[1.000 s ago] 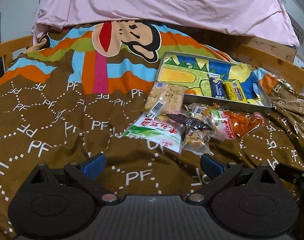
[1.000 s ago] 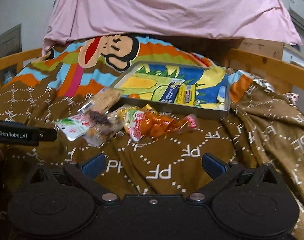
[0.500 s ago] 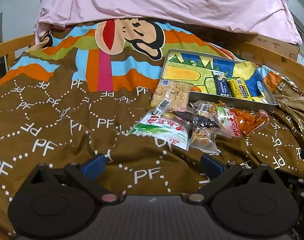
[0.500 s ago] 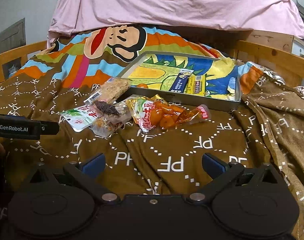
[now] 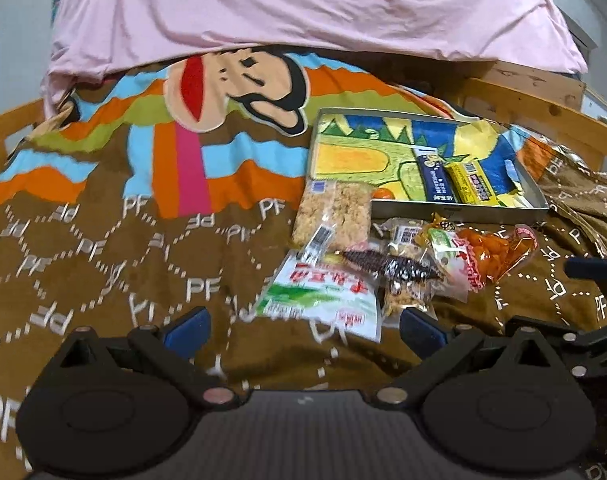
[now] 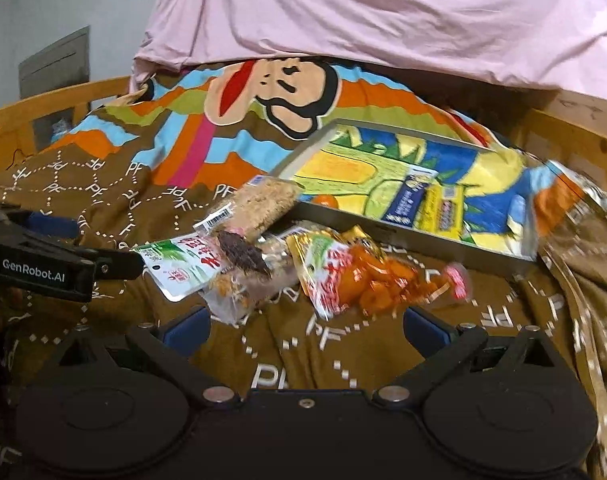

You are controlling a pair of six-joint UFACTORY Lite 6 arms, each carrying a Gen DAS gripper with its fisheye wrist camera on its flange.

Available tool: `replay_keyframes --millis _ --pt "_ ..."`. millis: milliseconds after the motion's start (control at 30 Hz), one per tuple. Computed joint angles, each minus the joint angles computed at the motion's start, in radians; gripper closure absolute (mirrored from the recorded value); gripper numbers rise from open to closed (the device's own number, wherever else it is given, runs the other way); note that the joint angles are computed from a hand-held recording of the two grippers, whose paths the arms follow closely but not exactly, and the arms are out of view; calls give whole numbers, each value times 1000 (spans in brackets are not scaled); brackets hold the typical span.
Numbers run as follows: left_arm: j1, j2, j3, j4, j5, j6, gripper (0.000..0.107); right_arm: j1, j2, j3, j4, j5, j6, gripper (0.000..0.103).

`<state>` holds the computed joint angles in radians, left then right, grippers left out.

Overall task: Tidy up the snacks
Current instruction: 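Grasp the white vegetable snack bag with the left tool while the right tool grasps the dark jerky pack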

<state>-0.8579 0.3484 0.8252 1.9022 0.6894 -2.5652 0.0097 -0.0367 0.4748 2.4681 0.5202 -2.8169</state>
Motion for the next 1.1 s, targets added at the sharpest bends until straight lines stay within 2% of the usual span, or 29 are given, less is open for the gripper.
replay_keyframes --millis 333,467,733,867,967,1033,1100 --pt "175 79 145 74 -164 145 5 20 289 272 -66 57 -130 1" --pt "248 117 205 124 -255 172 5 31 393 391 -201 87 -81 3" --pt "339 191 307 200 -361 217 5 99 558 590 -371 39 9 19" --pt "362 201 320 244 -392 196 5 127 604 633 -380 31 1 26" --pt "371 205 326 273 -406 179 5 142 624 650 -356 21 -20 37" --pt "375 207 330 295 -418 164 5 142 627 656 -365 9 -6 48" --pt "378 209 334 331 -432 137 5 135 626 652 -363 11 -25 50"
